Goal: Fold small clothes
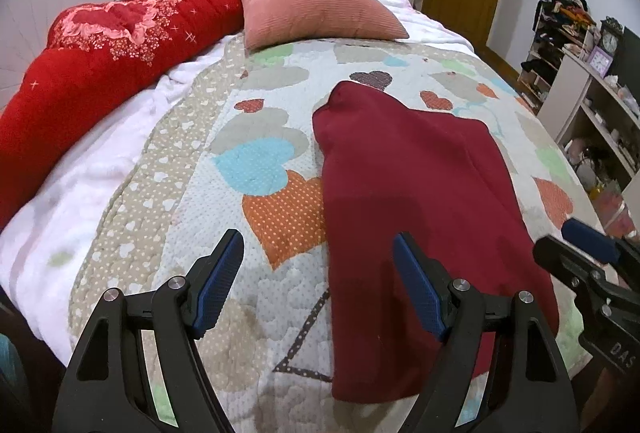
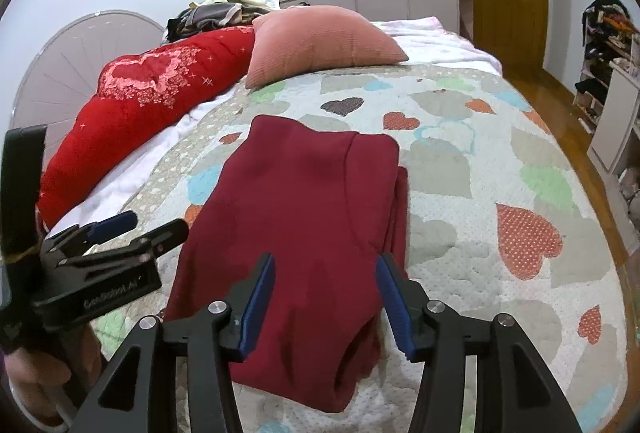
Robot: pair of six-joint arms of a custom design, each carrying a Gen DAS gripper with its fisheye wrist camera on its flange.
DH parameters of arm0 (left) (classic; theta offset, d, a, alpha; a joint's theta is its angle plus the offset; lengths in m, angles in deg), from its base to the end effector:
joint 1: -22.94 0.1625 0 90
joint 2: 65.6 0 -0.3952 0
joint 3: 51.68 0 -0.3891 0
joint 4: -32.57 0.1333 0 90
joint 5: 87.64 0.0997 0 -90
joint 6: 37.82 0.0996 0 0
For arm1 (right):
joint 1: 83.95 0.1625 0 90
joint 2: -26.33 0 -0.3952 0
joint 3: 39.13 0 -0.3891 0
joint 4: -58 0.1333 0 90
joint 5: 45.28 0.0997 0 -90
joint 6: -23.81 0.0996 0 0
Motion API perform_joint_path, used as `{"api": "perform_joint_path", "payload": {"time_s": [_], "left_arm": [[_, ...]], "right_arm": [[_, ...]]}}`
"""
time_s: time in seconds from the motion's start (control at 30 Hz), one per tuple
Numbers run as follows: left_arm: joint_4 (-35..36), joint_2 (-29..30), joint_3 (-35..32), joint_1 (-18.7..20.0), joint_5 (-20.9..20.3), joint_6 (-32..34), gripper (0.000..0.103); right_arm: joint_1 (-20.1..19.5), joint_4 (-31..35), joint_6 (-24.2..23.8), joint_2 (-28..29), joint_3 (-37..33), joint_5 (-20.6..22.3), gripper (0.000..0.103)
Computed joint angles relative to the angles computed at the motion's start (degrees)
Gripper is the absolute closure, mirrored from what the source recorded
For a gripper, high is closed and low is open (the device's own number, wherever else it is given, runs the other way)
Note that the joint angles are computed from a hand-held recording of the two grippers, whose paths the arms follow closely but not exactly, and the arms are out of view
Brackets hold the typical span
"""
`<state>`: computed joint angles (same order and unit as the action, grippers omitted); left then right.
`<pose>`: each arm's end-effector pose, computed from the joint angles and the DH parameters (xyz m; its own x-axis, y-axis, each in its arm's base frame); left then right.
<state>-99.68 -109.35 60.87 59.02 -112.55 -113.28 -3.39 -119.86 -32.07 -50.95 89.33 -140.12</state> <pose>-0.2697 -0.4732 -0.0091 -0.6798 -0.3645 -0.6364 0.2585 0.6929 -0.6731 0.0461 -0.4843 0.2248 -0.6556 -0.5354 0.5325 -0.7331 0.6202 -0.2790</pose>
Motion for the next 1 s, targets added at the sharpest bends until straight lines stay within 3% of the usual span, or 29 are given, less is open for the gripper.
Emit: {"api": "perform_joint_path", "payload": {"time_s": [0.1, 1.0], "left_arm": [[0.0, -0.1, 0.4, -0.7, 0.3, -1.0, 0.025], [3.4, 0.8, -0.9, -1.5, 0.7, -3.4, 0.025]], "right_arm": [[0.2, -1.9, 0.1, 0.0, 0.6, -0.2, 0.044], [0.4, -0.4, 1.7, 0.5, 0.1, -1.5, 0.042]]}}
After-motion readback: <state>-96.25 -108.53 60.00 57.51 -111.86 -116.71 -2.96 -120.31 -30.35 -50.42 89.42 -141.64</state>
